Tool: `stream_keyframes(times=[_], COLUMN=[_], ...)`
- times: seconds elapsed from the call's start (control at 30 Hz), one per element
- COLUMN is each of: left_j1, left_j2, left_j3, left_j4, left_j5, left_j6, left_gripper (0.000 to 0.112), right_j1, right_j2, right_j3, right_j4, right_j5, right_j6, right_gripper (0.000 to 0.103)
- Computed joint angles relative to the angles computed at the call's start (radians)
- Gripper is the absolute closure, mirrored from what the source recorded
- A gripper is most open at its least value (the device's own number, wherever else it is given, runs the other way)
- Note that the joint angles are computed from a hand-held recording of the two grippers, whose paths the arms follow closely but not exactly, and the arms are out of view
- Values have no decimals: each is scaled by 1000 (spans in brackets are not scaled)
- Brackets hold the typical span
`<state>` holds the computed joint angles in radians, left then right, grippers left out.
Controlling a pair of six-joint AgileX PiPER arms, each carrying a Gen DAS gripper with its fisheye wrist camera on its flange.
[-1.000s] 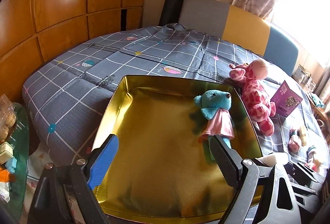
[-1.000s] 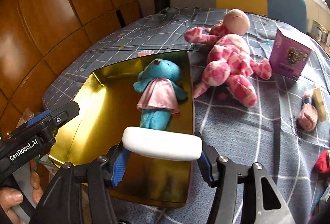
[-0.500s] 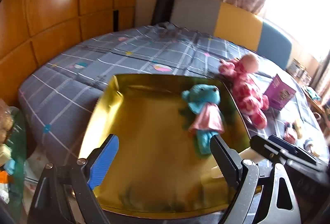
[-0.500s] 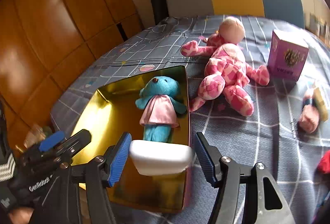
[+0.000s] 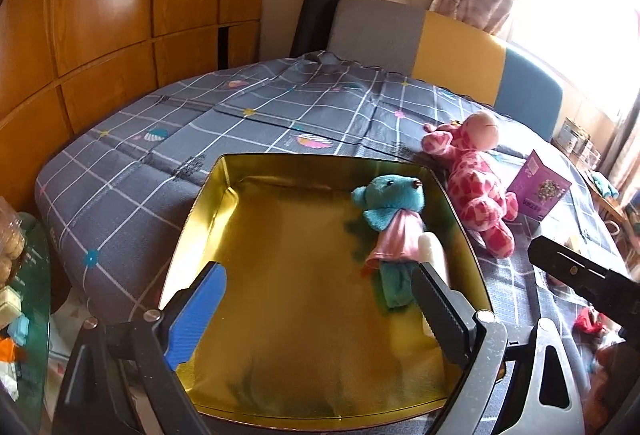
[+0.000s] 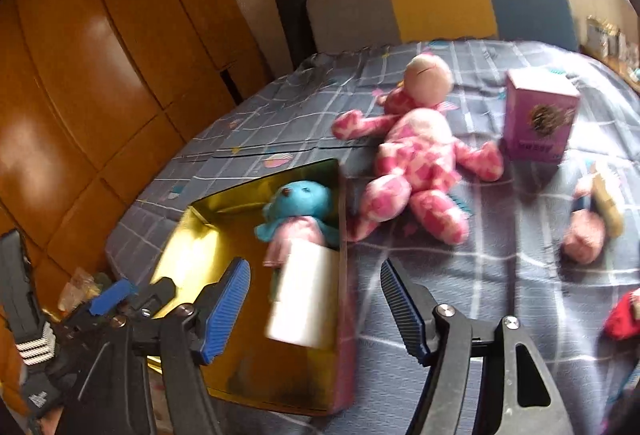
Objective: Organize soft objects
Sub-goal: 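Move the left gripper to the blue Tempo tissue pack and grasp it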
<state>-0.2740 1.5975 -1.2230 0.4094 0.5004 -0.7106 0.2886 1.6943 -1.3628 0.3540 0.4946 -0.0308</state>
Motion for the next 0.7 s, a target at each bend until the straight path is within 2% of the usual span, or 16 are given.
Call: stream_keyframes(times=[0.27, 0.47, 0.7], left_j1=[-51, -111, -181], left_j2=[-2, 15, 64], left_j3=[-7, -41, -131], left_j4=[-42, -54, -143], left_j5=[-15, -1, 34], left_j6=[61, 96, 226], left_gripper=[18, 18, 18], right_j1=[-40, -129, -290], right_j2=[-110, -200, -299], right_j3=[144, 244, 317], right_j4=[-249, -281, -261], right_j5=[-33, -37, -21], right_j6=[188, 185, 154], right_gripper=[34, 34, 34])
